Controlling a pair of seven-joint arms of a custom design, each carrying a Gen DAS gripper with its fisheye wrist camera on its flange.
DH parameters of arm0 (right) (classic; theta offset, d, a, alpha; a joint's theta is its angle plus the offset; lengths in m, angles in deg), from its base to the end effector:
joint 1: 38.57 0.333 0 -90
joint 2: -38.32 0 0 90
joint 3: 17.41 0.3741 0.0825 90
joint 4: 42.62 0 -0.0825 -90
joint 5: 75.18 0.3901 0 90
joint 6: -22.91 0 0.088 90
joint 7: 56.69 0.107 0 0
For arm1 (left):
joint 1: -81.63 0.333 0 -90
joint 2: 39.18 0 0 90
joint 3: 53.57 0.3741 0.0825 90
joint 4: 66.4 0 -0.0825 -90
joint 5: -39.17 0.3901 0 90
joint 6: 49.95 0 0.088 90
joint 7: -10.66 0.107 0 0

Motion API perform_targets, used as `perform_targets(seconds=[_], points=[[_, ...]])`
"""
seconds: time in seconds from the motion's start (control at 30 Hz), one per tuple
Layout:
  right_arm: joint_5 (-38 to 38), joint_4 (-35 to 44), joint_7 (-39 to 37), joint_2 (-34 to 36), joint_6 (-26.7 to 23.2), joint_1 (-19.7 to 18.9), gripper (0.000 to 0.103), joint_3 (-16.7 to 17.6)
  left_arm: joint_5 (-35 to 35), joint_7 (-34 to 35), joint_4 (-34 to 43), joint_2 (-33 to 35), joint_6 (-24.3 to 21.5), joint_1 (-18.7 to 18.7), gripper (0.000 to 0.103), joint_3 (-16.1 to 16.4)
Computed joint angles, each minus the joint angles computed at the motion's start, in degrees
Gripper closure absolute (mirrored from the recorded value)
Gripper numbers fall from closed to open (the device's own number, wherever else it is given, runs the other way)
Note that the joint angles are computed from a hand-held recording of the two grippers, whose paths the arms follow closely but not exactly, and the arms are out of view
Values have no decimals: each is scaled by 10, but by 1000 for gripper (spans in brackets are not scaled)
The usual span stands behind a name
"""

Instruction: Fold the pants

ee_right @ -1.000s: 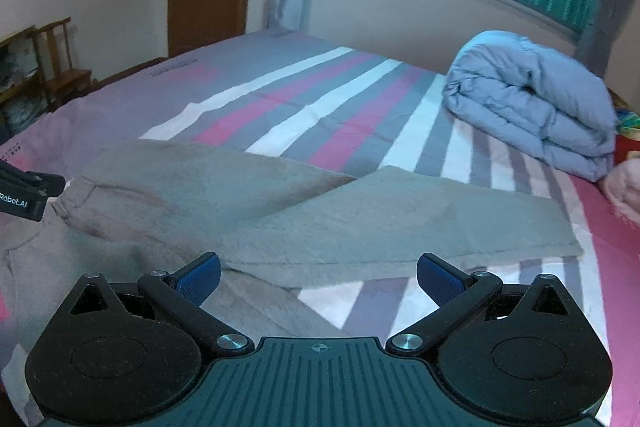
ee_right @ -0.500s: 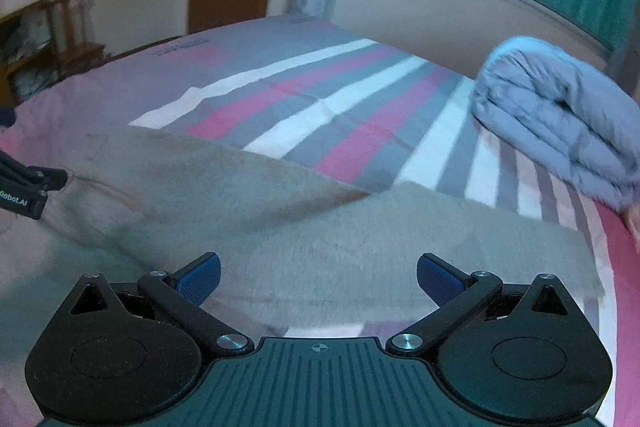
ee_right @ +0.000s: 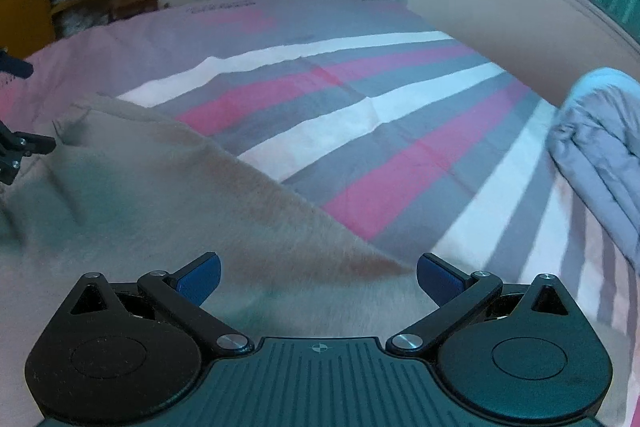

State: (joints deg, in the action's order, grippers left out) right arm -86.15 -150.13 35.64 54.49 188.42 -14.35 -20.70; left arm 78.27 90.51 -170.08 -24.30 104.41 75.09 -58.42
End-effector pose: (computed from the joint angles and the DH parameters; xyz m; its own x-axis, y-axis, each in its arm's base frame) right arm 0.6390 0.2608 0.4998 0.4248 -0.8932 0.1475 -0.6338 -0.4098 -0.6560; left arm 0.6717 -0.1505 0.5185 -0.3374 -0.8243 -0.4547 -0.6614 0.5513 -0.5086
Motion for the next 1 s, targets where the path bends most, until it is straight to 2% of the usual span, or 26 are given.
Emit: perform_targets(seconds=[0.13,0.27,0.4,0.57,0.6,0.7,0.77,0.8,0.83,0.93,1.0], points=[[39,60,-96,45,-44,-32,0,36,-53,92,35,37,2,23,9,-19],[67,113,-171,85,-89,-40,0,46,-170,234,89,83,-30,63,9,-60],[96,171,-215,127,-133,-43,0,47,-254,345,161,134,-91,82,11,-81],[127,232,-229,171,-165,-48,0,43,-332,427,229,180,-158,96,12,-94],[137,243,-233,178,-174,-52,0,48,-346,433,241,187,-171,98,14,-94],[152,265,-241,191,-187,-52,4,50,-408,438,294,214,-244,111,30,-103],[187,288,-269,198,-219,-69,50,75,-428,440,290,212,-242,114,40,-101],[194,291,-276,198,-222,-69,62,77,-434,440,280,206,-237,114,47,-99],[186,293,-274,197,-224,-59,83,69,-436,440,266,196,-225,113,59,-97],[155,274,-257,183,-214,-29,97,43,-438,439,213,164,-173,112,83,-90],[128,225,-229,155,-161,-7,98,24,-441,444,173,138,-136,114,89,-92]])
